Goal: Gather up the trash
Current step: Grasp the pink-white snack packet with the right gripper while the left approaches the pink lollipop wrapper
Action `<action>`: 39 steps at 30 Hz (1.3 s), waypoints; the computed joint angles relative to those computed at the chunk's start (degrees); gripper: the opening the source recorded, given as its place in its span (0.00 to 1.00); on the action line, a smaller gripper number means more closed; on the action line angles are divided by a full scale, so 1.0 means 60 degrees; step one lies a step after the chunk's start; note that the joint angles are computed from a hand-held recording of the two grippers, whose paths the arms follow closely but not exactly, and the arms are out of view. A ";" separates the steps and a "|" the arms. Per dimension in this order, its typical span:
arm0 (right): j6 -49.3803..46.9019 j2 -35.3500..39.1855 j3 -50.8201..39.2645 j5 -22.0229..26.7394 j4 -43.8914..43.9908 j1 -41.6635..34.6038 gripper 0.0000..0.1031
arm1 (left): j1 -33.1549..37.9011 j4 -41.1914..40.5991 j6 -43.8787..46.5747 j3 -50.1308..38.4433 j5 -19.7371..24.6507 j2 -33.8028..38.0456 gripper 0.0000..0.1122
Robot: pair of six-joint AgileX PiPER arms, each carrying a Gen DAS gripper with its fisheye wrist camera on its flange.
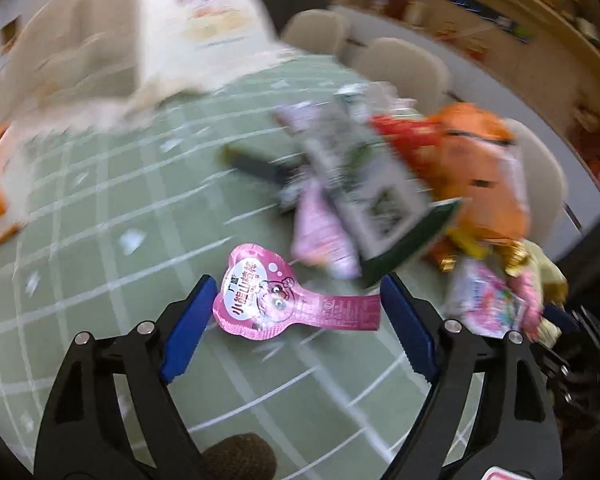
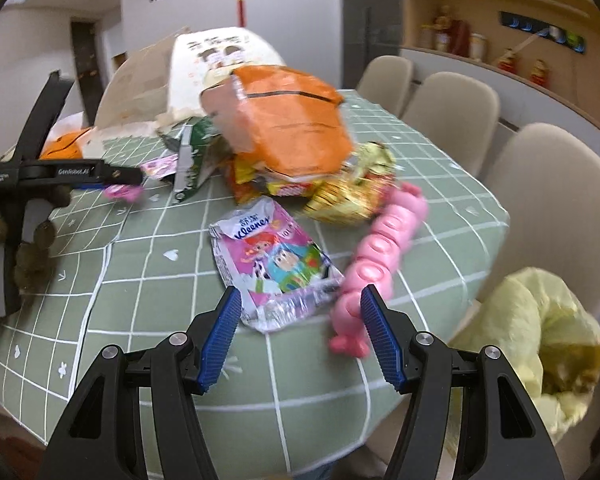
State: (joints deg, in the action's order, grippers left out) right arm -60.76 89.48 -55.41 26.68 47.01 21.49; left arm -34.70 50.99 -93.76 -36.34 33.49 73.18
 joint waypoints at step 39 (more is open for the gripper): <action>0.2419 0.1717 -0.2291 0.1673 -0.2812 0.1478 0.36 | 0.2081 -0.5035 0.4644 0.1248 -0.2072 -0.1416 0.66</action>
State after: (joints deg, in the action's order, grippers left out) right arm -46.25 99.78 -69.15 36.72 30.14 30.36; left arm -22.21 20.78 -65.89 -28.85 21.05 64.68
